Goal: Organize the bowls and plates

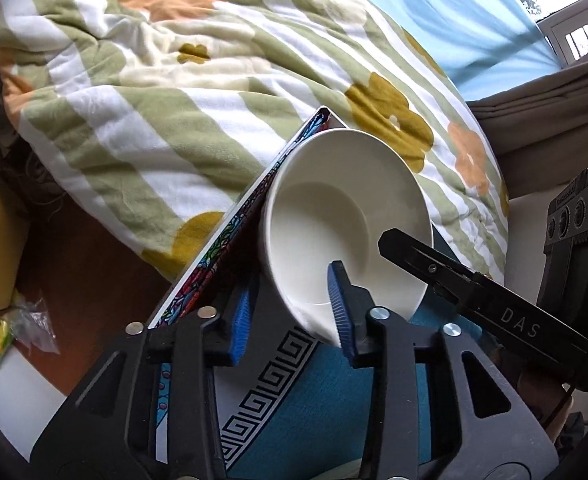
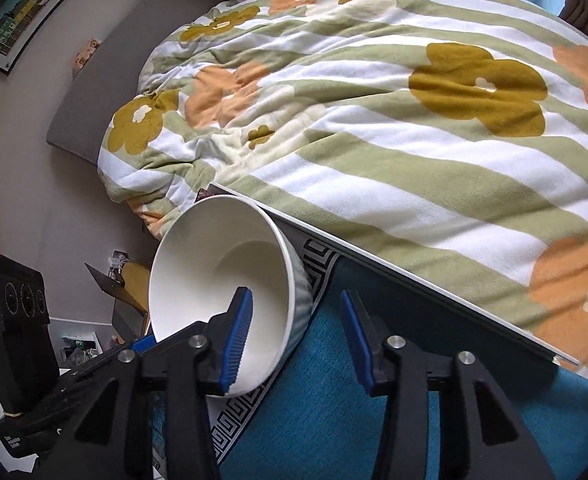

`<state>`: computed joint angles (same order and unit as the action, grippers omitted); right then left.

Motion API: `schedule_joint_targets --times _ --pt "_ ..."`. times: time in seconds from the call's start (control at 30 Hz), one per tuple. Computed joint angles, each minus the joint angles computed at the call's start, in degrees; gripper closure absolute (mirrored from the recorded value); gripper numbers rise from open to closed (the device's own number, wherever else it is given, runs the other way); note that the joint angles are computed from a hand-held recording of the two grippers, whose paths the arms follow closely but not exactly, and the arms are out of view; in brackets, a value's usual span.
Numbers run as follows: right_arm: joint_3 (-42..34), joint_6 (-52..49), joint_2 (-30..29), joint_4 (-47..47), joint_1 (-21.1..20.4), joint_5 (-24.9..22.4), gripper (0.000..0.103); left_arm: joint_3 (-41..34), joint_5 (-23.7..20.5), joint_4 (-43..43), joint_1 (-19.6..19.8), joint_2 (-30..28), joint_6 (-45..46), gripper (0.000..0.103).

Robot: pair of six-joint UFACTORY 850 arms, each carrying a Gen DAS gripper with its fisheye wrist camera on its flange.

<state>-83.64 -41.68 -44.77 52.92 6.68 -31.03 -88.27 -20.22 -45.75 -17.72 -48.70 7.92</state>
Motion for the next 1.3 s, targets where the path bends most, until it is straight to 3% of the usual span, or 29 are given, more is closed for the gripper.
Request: schedule_joint_targets --times 0.13,0.37,0.63,0.77,0.97,1.3 --pt "-0.52 0.05 -0.90 -0.65 0.52 0.91 0.086 0.48 0.53 -2.82 0.46 -0.11 3.19 0.082" --pt "1.16 -1.80 0.24 -0.74 1.24 3.85 0.088 0.41 2.51 7.00 -0.84 0.59 -3.30 0.082" --pt "8.08 -9.77 5.88 8.33 0.07 5.69 0.087 4.57 5.73 11.53 -3.29 5.57 -5.21 0.082" --pt "14.51 -14.35 12.34 12.75 -1.00 6.96 0.087 8.46 7.32 11.88 -5.63 10.37 -5.46 0.082" --pt "26.65 -18.83 25.59 16.04 -3.76 8.20 0.087 15.26 9.63 18.97 -11.48 18.55 -14.13 0.082" --pt "47.27 -13.90 48.28 8.11 -12.81 8.13 0.087 22.04 11.02 32.76 -24.83 26.09 -33.82 0.082"
